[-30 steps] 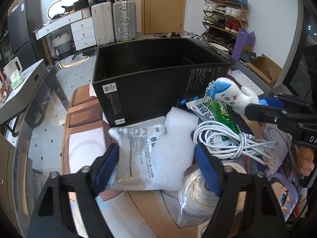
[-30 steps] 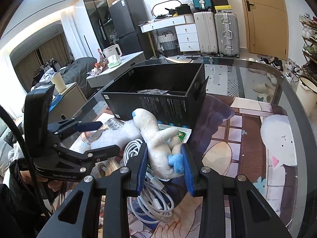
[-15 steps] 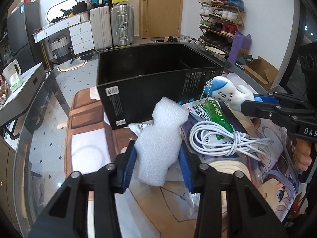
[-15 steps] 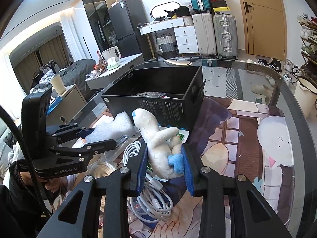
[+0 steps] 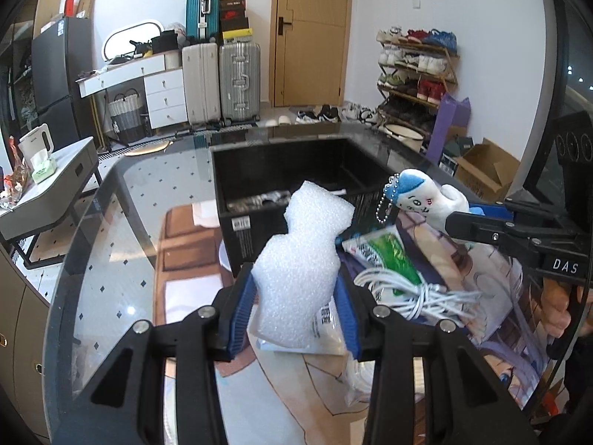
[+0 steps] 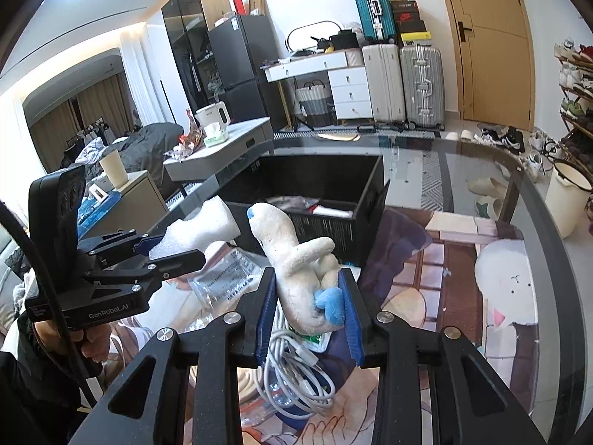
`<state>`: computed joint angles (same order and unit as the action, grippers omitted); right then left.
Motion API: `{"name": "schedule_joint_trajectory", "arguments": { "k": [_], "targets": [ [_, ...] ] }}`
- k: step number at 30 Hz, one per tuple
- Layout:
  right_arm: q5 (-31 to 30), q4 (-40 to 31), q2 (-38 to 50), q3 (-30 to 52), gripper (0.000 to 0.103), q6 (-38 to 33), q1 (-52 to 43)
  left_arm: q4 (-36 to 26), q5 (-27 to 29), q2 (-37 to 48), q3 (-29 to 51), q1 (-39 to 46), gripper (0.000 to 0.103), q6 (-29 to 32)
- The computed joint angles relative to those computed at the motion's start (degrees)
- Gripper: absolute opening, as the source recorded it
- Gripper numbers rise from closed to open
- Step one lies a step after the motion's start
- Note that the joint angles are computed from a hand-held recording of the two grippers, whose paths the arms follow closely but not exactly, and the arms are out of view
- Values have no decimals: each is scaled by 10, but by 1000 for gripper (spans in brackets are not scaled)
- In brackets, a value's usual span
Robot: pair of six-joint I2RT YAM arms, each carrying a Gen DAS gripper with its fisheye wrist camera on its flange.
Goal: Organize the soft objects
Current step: 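Carry the plush toy with the right gripper while the left gripper carries the foam wrap over the box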
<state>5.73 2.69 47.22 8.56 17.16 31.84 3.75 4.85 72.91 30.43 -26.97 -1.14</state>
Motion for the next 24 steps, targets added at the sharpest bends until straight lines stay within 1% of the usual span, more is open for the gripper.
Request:
{"name": "schedule_joint_trajectory", "arguments": {
  "k": [7, 11, 17, 22, 24],
  "targets": [
    [41, -41, -58, 26, 33, 2, 25, -26, -1, -26, 30, 5, 40, -4],
    [32, -60, -63, 59, 33, -1, 5, -43, -5, -24, 62, 4, 40, -1],
    [8, -68, -33, 111, 33, -14, -34, -54, 0, -4, 103, 9, 40, -2],
    [-34, -45, 26, 135, 33, -25, -80, -36, -10, 27, 118, 10, 40, 2],
    [-41, -29, 55, 142, 33, -25, -86, -25, -12, 44, 125, 11, 40, 0]
  ]
}}
